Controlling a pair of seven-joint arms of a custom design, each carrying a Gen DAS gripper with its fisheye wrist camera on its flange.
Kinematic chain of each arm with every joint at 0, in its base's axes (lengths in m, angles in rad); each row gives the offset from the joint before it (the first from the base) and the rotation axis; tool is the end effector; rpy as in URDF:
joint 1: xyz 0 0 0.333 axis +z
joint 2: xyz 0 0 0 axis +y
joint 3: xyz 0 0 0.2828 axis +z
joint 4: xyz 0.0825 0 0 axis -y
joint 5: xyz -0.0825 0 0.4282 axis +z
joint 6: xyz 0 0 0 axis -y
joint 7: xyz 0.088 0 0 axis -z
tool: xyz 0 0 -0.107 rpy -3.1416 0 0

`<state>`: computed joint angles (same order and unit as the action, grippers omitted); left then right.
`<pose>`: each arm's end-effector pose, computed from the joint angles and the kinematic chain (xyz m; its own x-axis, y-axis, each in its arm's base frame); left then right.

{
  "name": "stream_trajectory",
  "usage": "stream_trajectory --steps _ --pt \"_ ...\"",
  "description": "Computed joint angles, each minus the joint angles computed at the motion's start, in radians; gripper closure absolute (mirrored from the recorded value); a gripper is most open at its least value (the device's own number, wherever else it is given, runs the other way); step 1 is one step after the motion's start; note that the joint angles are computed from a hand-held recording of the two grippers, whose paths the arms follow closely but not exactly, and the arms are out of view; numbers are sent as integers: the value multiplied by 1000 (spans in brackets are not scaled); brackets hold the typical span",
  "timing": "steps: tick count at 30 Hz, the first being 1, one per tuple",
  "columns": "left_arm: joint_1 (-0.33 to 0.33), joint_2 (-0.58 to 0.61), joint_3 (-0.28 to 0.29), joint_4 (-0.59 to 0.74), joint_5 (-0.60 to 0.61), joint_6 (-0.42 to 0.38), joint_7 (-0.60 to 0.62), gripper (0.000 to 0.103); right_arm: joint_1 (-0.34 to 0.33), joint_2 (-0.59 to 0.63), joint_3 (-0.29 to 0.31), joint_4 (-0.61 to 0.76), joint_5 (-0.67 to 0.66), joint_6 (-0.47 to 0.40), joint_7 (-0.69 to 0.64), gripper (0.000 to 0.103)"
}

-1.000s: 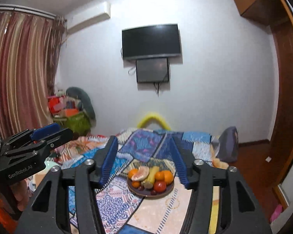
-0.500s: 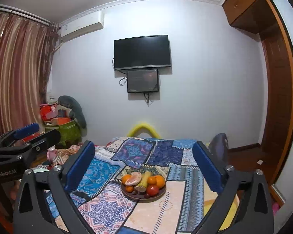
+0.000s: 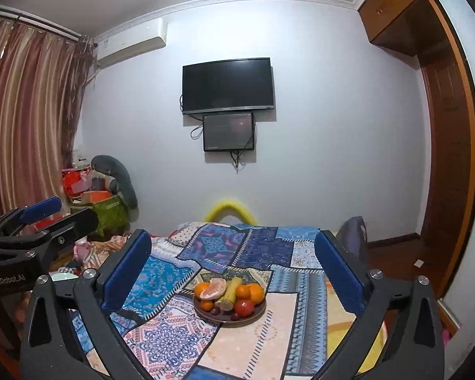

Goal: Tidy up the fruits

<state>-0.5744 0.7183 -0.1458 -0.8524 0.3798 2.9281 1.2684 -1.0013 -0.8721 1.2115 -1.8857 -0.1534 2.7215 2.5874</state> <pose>0.6219 -0.5002 0.6381 -0.5817 -0.8133 0.0122 -0.1681 0.1056 -0.9801 0.5032 0.3523 0.6475 -0.2503 -0.9674 -0.0392 -0.1682 0.0834 -0.9822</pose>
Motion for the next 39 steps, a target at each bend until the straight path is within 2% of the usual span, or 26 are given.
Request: stream_trajectory --steps 15,26,39 --pt "4 -13 -12 -21 -9 9 23 0 12 -13 -15 -7 -8 5 18 0" --pt "24 -11 -58 -19 -55 -10 96 0 13 -19 -18 -10 -13 8 31 0" --pt "11 -9 -35 -14 -55 -15 80 0 19 -21 -23 -14 -14 7 37 0"
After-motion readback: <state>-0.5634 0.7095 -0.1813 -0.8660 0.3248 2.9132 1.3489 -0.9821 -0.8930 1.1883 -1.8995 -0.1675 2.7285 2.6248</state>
